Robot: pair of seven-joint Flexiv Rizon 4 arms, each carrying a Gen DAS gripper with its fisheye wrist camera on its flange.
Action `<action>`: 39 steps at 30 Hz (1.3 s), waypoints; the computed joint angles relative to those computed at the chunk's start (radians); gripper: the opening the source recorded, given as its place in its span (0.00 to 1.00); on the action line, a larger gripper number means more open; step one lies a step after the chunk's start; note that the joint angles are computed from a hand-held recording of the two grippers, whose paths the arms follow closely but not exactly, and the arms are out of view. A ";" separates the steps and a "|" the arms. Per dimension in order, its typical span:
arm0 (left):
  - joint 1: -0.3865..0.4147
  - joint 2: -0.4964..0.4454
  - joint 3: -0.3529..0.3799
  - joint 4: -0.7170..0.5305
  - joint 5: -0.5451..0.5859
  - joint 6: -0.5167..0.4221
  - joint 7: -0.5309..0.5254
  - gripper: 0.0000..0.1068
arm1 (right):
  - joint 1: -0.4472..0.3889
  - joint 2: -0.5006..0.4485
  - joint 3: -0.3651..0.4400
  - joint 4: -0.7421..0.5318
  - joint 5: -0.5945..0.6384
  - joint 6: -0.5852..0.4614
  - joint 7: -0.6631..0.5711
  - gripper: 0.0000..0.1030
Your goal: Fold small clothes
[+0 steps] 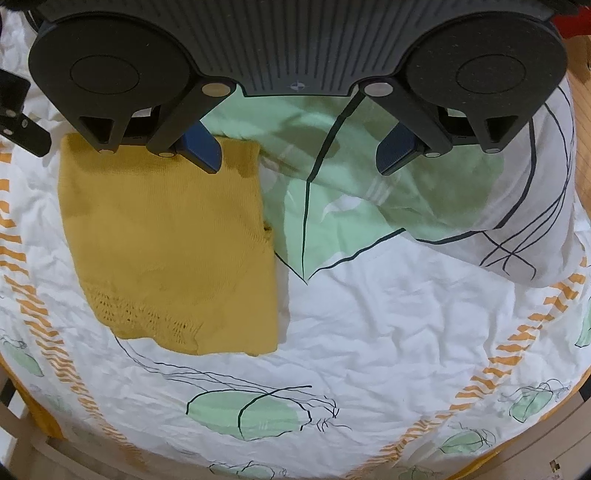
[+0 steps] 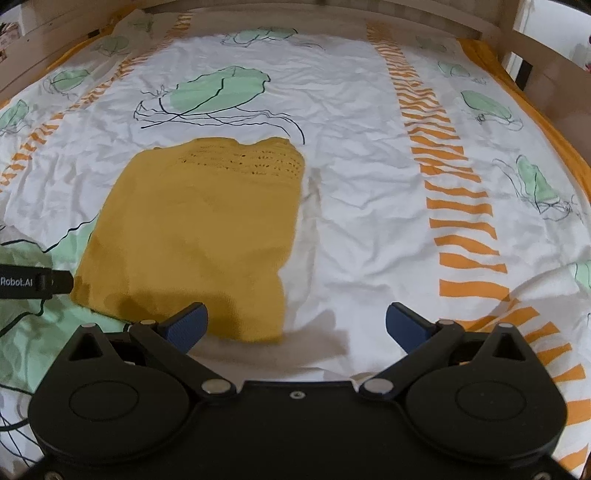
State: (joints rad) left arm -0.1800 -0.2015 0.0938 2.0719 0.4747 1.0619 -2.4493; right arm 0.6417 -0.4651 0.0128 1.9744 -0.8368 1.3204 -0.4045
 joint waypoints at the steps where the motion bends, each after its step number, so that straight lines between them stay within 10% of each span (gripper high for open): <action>1: 0.002 -0.001 -0.001 0.001 -0.004 0.000 0.006 0.85 | -0.003 -0.001 0.005 -0.002 0.010 -0.004 -0.002 0.99; 39: -0.003 -0.015 0.004 0.015 -0.039 0.034 0.060 0.85 | -0.005 -0.035 0.018 -0.044 0.115 -0.034 -0.034 0.99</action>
State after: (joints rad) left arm -0.1828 -0.2167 0.0973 2.0866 0.4357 1.0958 -2.3893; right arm 0.6368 -0.4996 0.0312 1.9300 -0.7219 1.2860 -0.4388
